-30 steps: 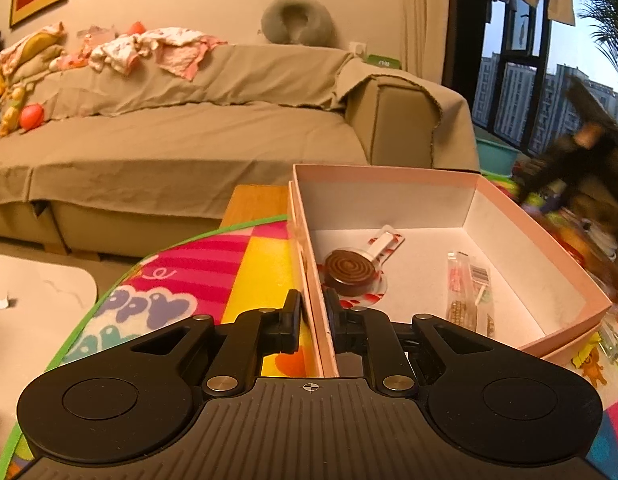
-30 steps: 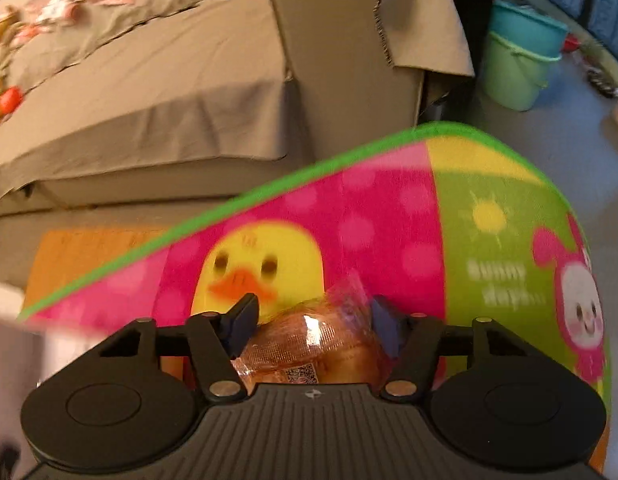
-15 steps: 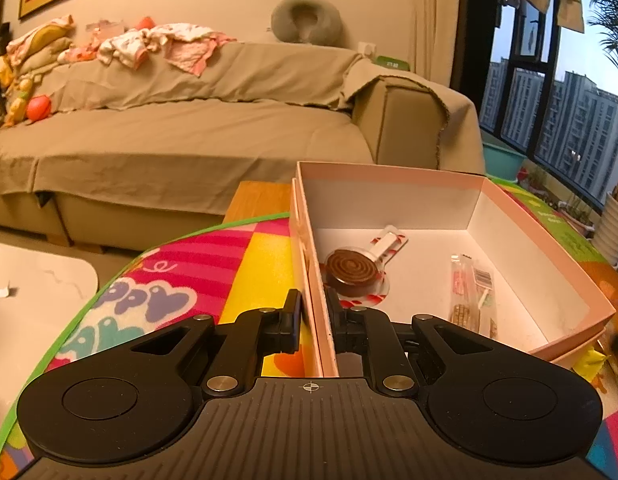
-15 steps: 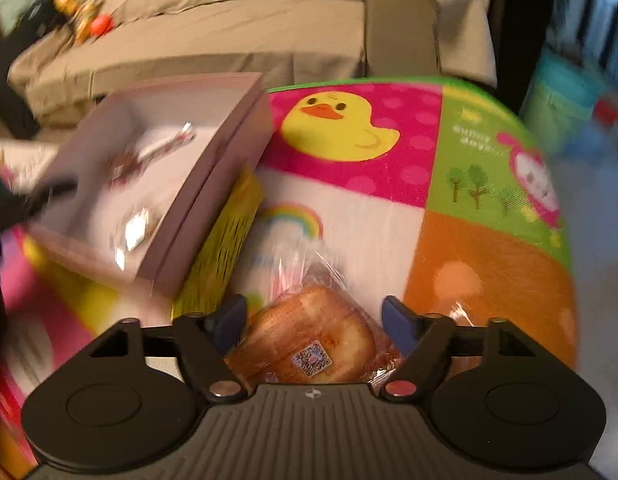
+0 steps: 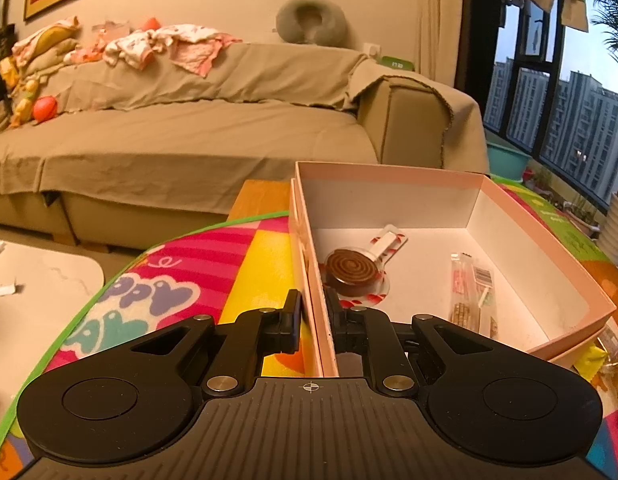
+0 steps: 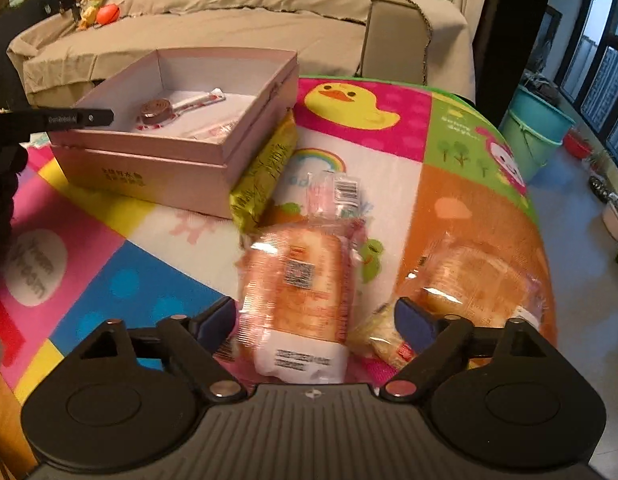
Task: Organize objects
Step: 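Grasp the wrapped bread roll with the right gripper and drop it into the box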
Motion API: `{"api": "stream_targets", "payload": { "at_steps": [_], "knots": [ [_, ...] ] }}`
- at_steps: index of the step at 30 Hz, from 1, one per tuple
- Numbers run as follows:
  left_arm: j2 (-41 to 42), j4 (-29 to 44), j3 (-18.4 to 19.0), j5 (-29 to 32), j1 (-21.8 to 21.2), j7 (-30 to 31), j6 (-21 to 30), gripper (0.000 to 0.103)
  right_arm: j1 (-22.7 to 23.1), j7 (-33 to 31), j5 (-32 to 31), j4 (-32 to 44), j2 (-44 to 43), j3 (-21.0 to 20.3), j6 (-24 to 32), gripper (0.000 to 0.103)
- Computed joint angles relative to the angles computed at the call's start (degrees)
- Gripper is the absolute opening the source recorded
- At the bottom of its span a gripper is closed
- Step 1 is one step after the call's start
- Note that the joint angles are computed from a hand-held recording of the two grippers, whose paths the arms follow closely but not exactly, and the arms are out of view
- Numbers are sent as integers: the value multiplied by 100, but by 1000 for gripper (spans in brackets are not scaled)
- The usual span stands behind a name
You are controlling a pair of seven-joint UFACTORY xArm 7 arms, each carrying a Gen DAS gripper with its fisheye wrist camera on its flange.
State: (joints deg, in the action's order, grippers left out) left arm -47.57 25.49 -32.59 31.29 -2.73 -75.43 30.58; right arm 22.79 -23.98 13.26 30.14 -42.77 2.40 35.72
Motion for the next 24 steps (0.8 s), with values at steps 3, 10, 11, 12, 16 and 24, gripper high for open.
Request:
{"api": "stream_targets", "payload": {
  "at_steps": [3,10,11,12,16,24],
  "knots": [
    [-3,-25,50,41,-11,65,-64,15,96,58,140,79,65,-2,105,61],
    [15,-80,137,22,53,289,-254,13,87,336,257,218,-156,-33,653,55],
    [27,-69,148,5,46,326,-237,13,82,360,273,220,-240,-29,771,55],
    [37,-61,161,-4,40,366,-229,13,83,378,282,217,-349,-20,900,55],
    [66,-51,180,-20,47,464,-243,14,188,322,423,387,-681,-109,1481,54],
    [-7,-145,185,-88,98,493,-392,14,532,190,1288,1068,-821,-174,1265,54]
  ]
}}
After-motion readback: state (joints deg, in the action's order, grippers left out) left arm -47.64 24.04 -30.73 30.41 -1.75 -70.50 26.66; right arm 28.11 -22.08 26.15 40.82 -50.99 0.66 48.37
